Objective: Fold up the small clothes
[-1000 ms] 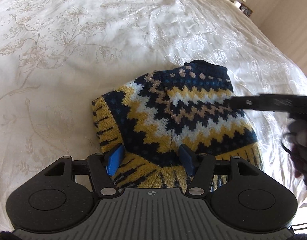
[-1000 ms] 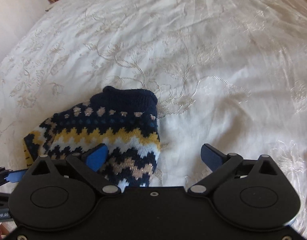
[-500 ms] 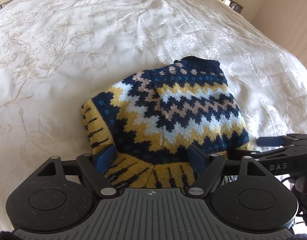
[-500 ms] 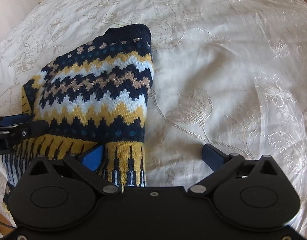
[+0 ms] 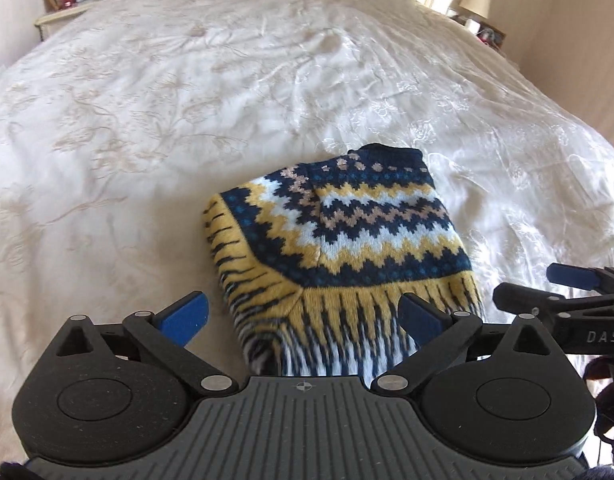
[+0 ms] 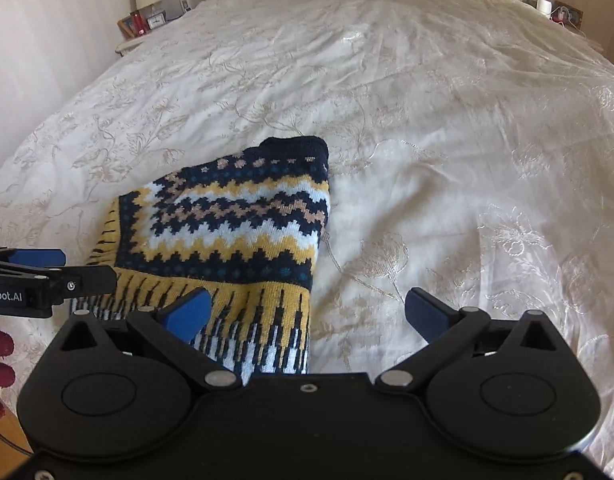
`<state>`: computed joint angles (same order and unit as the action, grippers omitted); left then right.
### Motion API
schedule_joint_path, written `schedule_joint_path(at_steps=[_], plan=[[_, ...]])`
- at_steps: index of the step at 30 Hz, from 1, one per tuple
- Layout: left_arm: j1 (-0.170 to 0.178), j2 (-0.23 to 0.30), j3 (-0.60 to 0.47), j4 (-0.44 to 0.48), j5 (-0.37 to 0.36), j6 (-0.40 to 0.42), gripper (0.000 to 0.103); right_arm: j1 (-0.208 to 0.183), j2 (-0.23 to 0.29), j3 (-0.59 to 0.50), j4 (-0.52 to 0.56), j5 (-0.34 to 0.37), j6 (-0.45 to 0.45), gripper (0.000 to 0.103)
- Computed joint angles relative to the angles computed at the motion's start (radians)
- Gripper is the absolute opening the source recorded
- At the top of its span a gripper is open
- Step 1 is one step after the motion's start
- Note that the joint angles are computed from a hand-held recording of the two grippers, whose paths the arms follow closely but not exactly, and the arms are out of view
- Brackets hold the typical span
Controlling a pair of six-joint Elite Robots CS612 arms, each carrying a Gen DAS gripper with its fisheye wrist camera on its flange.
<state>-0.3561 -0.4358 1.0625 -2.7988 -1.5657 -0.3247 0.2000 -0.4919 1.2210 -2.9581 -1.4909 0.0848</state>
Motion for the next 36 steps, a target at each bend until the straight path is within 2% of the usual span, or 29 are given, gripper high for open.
schedule_joint_path(at_steps=[3,6,12,14,17,21,26,32,36], plan=[[-0.009,-0.041,0.042,0.031,0.016,-0.025,0.103,-0.004,-0.031,0.054,-0.062,0.025,0.001,0.102],[-0.027,-0.083,0.099,-0.018,0.064,-0.017,0.102,-0.006,-0.061,0.103,-0.115,0.046,-0.002,0.102],[-0.073,-0.152,0.178,-0.092,0.240,-0.038,0.101,-0.007,-0.113,0.186,-0.211,0.070,-0.010,0.102],[-0.087,-0.168,0.187,-0.071,0.298,-0.059,0.101,-0.001,-0.128,0.210,-0.251,0.046,-0.007,0.102],[-0.101,-0.188,0.203,-0.051,0.349,-0.087,0.101,0.015,-0.147,0.237,-0.293,-0.033,-0.011,0.102],[-0.113,-0.209,0.232,-0.035,0.381,-0.104,0.101,0.023,-0.175,0.271,-0.310,-0.063,-0.005,0.102],[-0.120,-0.233,0.268,-0.012,0.386,-0.120,0.101,0.033,-0.209,0.293,-0.239,-0.128,0.033,0.102],[-0.125,-0.255,0.297,0.028,0.375,-0.129,0.101,0.021,-0.237,0.322,-0.179,-0.071,0.062,0.102],[-0.125,-0.264,0.306,0.058,0.350,-0.141,0.101,0.024,-0.248,0.333,-0.156,-0.072,0.077,0.102]])
